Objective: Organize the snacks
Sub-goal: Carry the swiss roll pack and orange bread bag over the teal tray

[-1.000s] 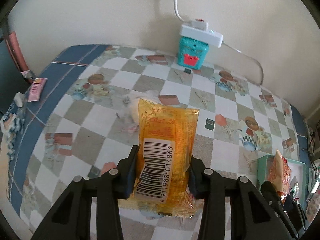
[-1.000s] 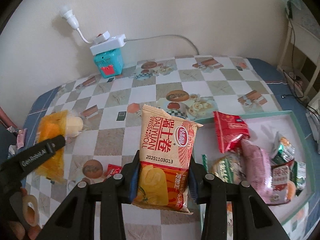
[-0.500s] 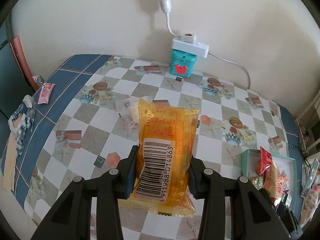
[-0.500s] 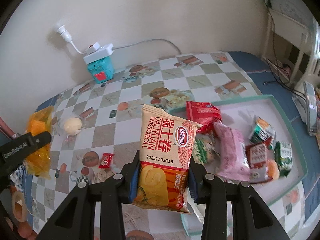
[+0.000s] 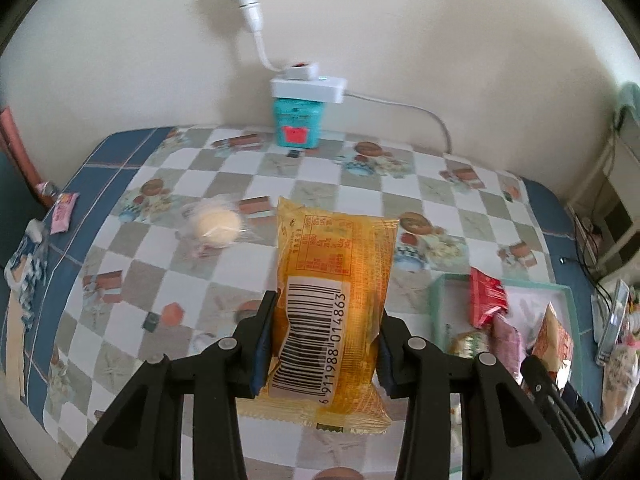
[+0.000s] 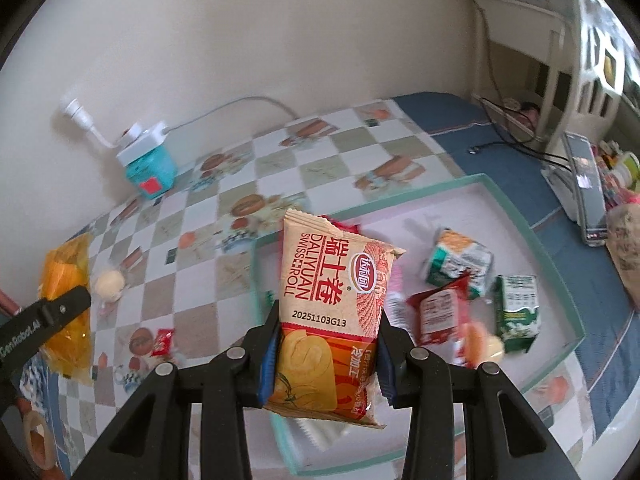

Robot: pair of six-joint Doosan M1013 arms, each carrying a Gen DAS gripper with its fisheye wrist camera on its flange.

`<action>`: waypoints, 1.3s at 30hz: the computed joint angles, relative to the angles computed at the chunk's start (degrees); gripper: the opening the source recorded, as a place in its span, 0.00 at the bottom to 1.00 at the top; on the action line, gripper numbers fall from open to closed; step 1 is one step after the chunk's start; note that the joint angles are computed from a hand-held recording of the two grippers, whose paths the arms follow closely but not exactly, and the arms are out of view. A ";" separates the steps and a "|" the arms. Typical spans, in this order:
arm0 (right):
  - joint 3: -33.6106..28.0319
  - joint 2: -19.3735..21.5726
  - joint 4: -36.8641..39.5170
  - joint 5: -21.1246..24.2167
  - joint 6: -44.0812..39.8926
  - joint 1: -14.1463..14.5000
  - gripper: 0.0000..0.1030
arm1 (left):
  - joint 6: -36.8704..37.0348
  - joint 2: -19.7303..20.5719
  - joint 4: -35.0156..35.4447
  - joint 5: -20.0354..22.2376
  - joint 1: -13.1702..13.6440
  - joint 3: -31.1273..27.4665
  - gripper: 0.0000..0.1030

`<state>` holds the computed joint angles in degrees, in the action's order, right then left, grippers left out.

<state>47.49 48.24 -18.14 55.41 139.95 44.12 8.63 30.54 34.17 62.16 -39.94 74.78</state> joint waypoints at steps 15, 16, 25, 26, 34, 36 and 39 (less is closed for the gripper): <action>9.07 -4.61 -2.88 -2.58 10.30 -4.76 0.41 | 14.20 7.91 -1.90 0.82 -2.43 -12.95 0.43; 9.38 -4.77 -3.01 -2.71 10.67 -5.00 0.41 | 15.09 8.30 -1.98 1.05 -2.53 -13.56 0.43; 9.93 -4.52 -3.92 -2.16 11.27 -6.52 0.41 | 21.13 11.62 -6.75 0.28 -2.43 -17.87 0.43; 9.90 -4.42 -3.70 -2.27 11.10 -6.67 0.41 | 21.62 11.97 -7.14 0.49 -2.40 -18.29 0.43; 9.38 -3.41 -4.82 -2.85 10.46 -7.19 0.41 | 23.39 13.58 -10.36 0.70 -1.74 -19.56 0.43; 9.34 -3.21 -4.49 -2.98 10.23 -7.33 0.41 | 23.66 13.90 -10.99 0.89 -1.59 -19.80 0.43; 9.29 -2.92 -4.59 -2.81 10.20 -7.49 0.41 | 24.08 14.27 -11.73 1.07 -1.48 -20.01 0.43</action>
<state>56.77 45.33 -22.73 52.59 150.15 36.63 32.71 44.81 22.45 63.23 -41.42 54.77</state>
